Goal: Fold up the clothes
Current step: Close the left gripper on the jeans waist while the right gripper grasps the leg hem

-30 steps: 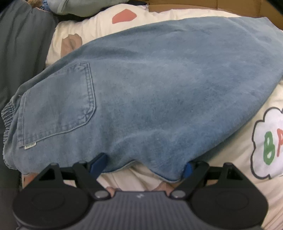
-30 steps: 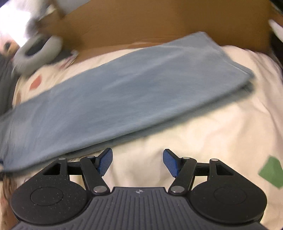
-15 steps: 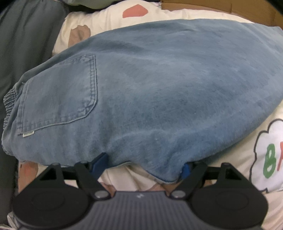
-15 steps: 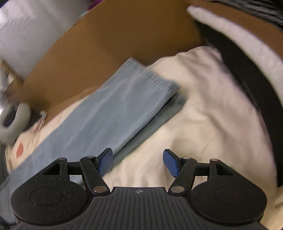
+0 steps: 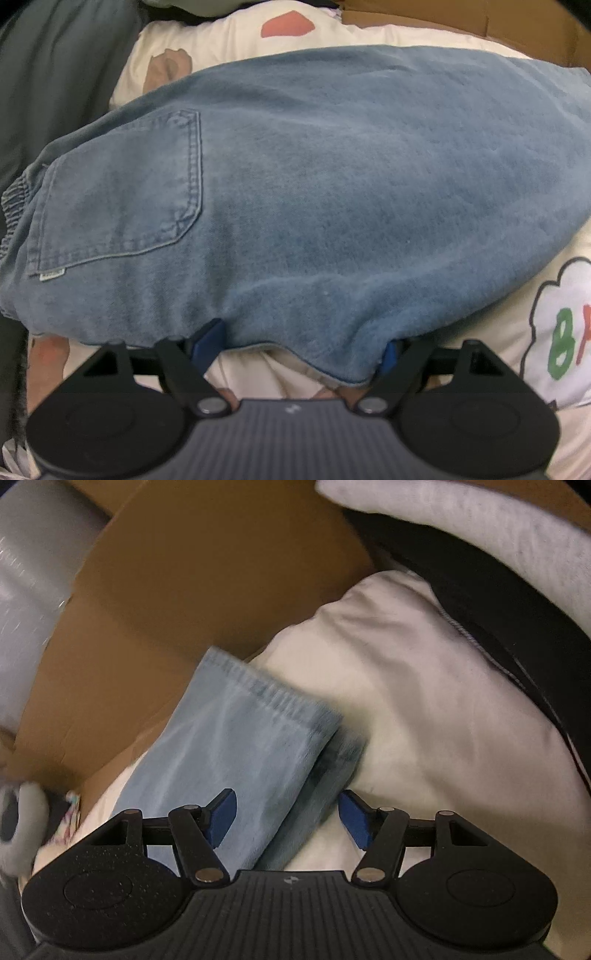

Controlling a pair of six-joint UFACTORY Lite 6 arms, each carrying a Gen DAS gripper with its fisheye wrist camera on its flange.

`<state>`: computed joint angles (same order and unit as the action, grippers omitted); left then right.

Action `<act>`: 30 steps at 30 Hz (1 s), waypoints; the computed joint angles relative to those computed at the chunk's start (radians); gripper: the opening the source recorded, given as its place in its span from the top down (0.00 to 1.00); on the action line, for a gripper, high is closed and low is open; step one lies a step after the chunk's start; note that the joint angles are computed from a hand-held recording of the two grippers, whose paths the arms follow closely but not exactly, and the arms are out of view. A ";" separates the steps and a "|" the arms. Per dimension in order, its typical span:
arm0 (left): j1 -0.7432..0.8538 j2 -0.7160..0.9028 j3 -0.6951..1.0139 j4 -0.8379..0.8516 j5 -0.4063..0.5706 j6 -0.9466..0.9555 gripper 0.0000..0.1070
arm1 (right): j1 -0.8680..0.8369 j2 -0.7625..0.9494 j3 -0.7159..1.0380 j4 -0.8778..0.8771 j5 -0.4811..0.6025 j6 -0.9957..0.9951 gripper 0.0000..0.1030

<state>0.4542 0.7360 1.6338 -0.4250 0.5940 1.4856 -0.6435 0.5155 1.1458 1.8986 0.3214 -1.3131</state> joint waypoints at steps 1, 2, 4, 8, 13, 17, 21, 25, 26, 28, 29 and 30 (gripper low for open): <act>0.000 0.002 0.003 0.003 0.002 -0.006 0.22 | -0.007 0.015 0.016 0.003 0.001 0.018 0.37; -0.001 0.002 0.003 0.008 0.003 -0.014 0.22 | -0.015 0.034 0.037 -0.004 -0.001 0.053 0.41; -0.003 -0.004 -0.004 0.023 -0.001 -0.033 0.22 | -0.027 0.060 0.071 -0.041 -0.006 0.126 0.49; -0.010 -0.013 -0.013 0.050 -0.008 -0.074 0.22 | -0.035 0.104 0.160 -0.241 -0.017 0.314 0.80; -0.022 -0.044 -0.027 0.152 0.006 -0.238 0.28 | -0.039 0.083 0.141 -0.186 -0.008 0.314 0.85; -0.032 -0.068 -0.030 0.221 0.038 -0.385 0.36 | -0.039 0.057 0.147 -0.321 -0.010 0.406 0.86; -0.025 -0.082 -0.045 0.221 0.068 -0.461 0.50 | -0.044 0.087 0.192 -0.447 0.000 0.524 0.88; -0.030 -0.096 -0.090 0.244 0.048 -0.561 0.54 | -0.020 0.094 0.187 -0.450 -0.032 0.551 0.84; -0.030 -0.107 -0.108 0.242 0.035 -0.566 0.55 | -0.020 0.101 0.186 -0.457 -0.024 0.566 0.83; -0.025 -0.143 -0.174 0.193 -0.017 -0.510 0.55 | -0.036 0.105 0.162 -0.350 0.010 0.470 0.80; -0.014 -0.161 -0.216 0.148 -0.052 -0.471 0.55 | -0.043 0.101 0.142 -0.285 0.021 0.402 0.77; 0.000 -0.175 -0.252 0.096 -0.076 -0.442 0.55 | -0.047 0.093 0.126 -0.252 0.028 0.367 0.73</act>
<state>0.4538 0.5606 1.3822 -0.3287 0.5184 1.0439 -0.6910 0.6084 1.2717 1.6469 0.3491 -0.9459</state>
